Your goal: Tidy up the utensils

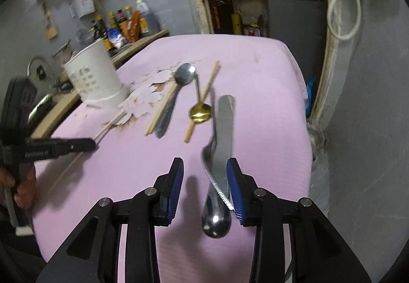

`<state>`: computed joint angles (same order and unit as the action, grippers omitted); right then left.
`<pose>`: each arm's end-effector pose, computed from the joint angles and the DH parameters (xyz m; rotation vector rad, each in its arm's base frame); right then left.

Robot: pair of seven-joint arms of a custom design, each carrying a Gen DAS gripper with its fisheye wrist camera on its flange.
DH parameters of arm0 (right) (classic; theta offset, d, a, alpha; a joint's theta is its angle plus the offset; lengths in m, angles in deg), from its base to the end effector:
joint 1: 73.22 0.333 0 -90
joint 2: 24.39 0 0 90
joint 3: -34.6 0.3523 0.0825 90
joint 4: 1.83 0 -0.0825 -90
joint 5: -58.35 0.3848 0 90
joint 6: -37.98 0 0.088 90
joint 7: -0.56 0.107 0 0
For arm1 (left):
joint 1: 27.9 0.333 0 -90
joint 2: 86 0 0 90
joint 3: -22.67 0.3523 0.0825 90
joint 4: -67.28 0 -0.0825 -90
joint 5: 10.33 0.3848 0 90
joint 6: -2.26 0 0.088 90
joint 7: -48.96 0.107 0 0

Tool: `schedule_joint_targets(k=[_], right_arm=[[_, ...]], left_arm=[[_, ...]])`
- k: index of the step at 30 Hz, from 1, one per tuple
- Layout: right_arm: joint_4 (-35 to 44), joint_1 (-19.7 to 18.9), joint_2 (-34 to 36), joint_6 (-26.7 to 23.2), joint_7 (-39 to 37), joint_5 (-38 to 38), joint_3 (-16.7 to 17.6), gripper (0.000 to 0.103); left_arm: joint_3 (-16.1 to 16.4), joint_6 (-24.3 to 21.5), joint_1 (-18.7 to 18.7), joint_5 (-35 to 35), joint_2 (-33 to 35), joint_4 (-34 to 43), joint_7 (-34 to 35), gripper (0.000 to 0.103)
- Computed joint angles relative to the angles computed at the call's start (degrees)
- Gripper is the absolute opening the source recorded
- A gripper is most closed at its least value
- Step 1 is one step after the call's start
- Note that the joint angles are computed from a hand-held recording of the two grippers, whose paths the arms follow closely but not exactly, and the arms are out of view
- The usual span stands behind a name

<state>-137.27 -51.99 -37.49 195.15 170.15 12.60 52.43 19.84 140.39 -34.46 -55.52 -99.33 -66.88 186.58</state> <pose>0.3644 0.3427 0.5033 -1.6844 1.7478 -0.5465 0.4811 -0.0850 0.4938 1.5501 -2.5348 1.0150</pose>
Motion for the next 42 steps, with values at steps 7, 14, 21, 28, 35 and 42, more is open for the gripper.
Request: schedule_joint_targets(k=[7, 14, 21, 28, 35, 42], right_arm=[[1.19, 2.17, 2.02, 0.95, -2.49, 0.10, -0.54, 0.031], [2.53, 2.42, 2.87, 0.15, -4.41, 2.13, -0.80, 0.031], [5.70, 2.38, 5.94, -1.58, -8.84, 4.76, -3.53, 0.031], [7.25, 2.21, 8.06, 0.96, -18.95, 14.25, -7.33, 0.031], [4.73, -0.09, 5.35, 2.59, -12.88, 8.82, -5.37, 0.031], [4.59, -1.33, 4.35, -1.51, -10.13, 6.73, -4.97, 0.031]], left_arm=[[0.43, -0.61, 0.09, -0.58, -0.44, -0.41, 1.22, 0.003], [1.16, -4.67, 1.17, -0.82, -0.03, 0.75, 2.09, 0.003], [0.74, -5.56, 1.77, -0.42, -0.19, 0.95, 2.08, 0.003], [0.67, -8.93, 2.53, 1.36, 1.25, 3.18, 1.43, 0.003], [0.29, -9.09, 2.84, 1.16, 1.60, 3.36, 1.69, 0.003], [0.10, -7.87, 2.84, -0.87, 1.86, 3.05, 1.86, 0.003]])
